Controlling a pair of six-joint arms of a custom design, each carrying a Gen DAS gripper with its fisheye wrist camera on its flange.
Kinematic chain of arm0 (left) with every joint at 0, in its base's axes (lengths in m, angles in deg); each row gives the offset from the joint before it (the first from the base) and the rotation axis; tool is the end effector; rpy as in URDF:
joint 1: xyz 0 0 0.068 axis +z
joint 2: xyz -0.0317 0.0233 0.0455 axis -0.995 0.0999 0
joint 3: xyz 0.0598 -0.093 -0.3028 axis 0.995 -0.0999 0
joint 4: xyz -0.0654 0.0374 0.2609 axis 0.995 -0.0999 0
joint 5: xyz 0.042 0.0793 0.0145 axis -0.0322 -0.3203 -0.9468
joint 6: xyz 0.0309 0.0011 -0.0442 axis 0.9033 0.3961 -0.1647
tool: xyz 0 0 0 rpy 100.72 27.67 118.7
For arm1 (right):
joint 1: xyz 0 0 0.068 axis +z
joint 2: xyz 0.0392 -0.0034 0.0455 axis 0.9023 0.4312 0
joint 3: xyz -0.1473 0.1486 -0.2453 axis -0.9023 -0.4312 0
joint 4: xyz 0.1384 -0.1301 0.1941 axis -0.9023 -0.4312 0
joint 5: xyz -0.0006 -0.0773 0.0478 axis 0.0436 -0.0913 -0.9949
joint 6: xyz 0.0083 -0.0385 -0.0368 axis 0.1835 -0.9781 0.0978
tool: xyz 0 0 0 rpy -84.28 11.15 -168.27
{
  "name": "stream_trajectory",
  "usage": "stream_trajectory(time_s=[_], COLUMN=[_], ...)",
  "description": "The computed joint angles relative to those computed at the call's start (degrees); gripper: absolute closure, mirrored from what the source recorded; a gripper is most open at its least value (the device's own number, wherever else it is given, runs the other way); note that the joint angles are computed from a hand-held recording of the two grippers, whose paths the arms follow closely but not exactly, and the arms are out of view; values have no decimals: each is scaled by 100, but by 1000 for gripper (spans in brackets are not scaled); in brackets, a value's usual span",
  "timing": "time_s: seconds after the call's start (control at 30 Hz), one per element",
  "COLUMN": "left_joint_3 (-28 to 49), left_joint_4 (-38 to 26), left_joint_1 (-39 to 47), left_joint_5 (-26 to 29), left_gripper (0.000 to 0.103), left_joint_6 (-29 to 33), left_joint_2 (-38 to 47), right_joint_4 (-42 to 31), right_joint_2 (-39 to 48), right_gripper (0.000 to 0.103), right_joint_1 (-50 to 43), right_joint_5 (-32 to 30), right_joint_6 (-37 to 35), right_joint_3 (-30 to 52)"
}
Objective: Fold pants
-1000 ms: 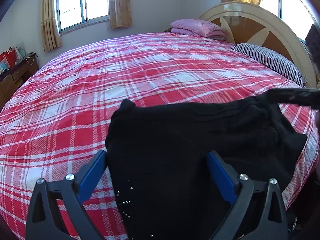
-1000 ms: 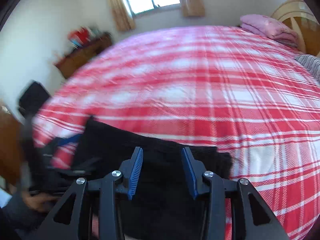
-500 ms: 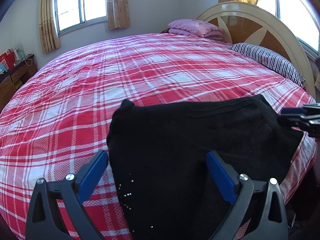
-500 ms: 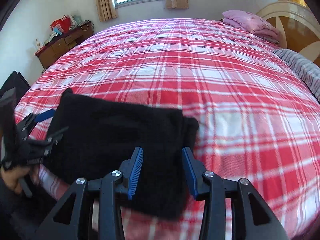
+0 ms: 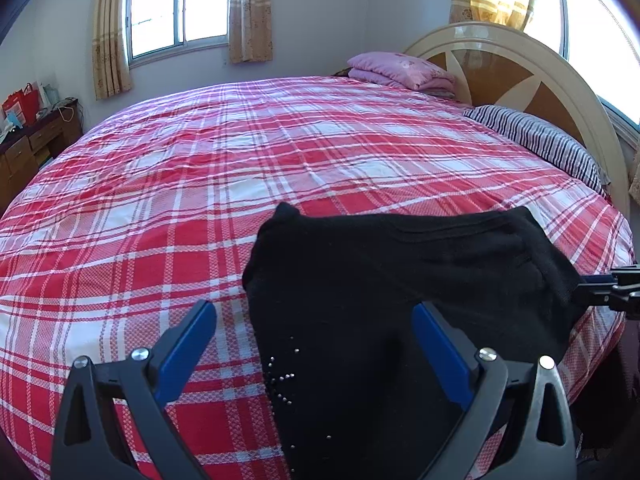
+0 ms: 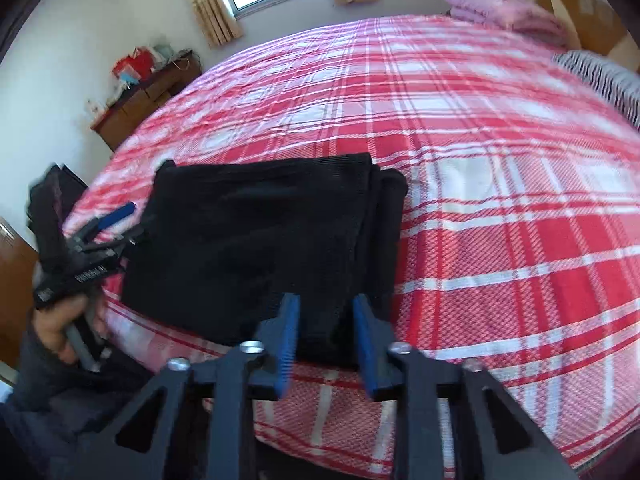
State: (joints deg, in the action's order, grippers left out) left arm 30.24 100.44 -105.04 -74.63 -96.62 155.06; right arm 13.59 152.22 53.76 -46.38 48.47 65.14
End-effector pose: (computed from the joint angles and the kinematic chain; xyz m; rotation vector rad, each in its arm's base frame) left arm 0.2339 -0.0786 0.1763 -0.0869 2.2895 -0.0410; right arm 0.3208 -0.0417 0.1592 -0.6056 2.4752 0.4876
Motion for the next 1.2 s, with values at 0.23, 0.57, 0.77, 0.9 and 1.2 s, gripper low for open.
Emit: stream_trajectory(time_s=[0.23,0.57,0.77,0.9,1.2], left_joint_3=[-67,-114,-135,-166,-241], left_joint_4=[146,273,318,347,290], left_joint_1=[128,184,189,261,639], left_joint_5=[131,261,307,425,646], left_gripper=[2,1,1,1,1], left_joint_6=[36,11,27,48,240], left_joint_2=[172,333,363,350,-53], right_joint_4=[-75,747,1058,876,231], right_joint_2=[13,-416,204,446,684], right_gripper=[95,55,55,48,48], right_joint_1=[-169,-55,469,272,-63], right_joint_5=[142,359,825,589,-91], right_joint_6=[-151,161,370,356,738], right_joint_3=[43,-186,37,206,736])
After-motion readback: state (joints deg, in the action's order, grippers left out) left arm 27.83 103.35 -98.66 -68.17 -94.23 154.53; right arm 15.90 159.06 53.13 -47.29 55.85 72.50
